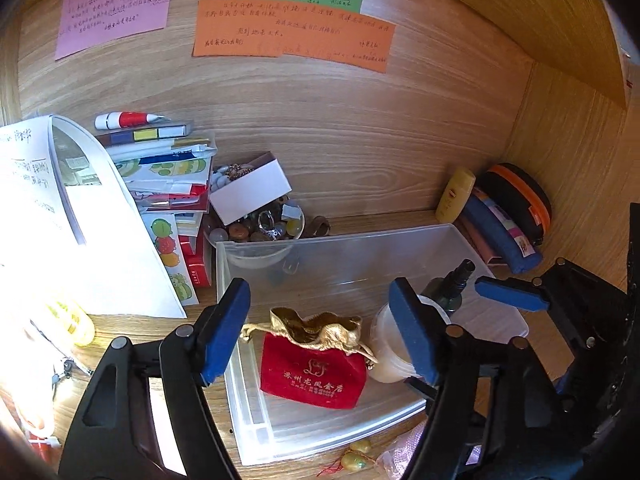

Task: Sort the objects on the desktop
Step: 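Open left tool to drop the pouch while right tool releases the tub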

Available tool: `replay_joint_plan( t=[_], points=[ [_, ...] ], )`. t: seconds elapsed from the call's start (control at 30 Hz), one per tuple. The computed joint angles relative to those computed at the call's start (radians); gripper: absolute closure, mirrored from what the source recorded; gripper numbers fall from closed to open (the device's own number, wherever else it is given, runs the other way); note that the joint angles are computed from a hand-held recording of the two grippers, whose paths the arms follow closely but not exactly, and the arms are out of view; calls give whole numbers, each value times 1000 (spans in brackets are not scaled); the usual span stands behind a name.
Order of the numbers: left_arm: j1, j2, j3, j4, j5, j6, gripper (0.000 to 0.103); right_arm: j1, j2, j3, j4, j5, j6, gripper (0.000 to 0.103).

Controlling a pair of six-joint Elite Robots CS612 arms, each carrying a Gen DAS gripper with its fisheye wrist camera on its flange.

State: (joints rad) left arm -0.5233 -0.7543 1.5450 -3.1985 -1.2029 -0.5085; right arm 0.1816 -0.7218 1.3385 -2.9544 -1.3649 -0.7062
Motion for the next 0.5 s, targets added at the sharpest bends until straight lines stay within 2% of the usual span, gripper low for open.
replay_joint_plan(
  t=[0.2,0.37,0.5],
  points=[
    [-17,-10,8,14,40,24,27,-15,-31,39,0,3,42,24],
    [-36,-27,33,26,89,31,13,-31,-55,73,-4,13,83,24],
    [-54,-44,62,19,139,39,11,-44,-74,98,0,26,107,23]
  ],
)
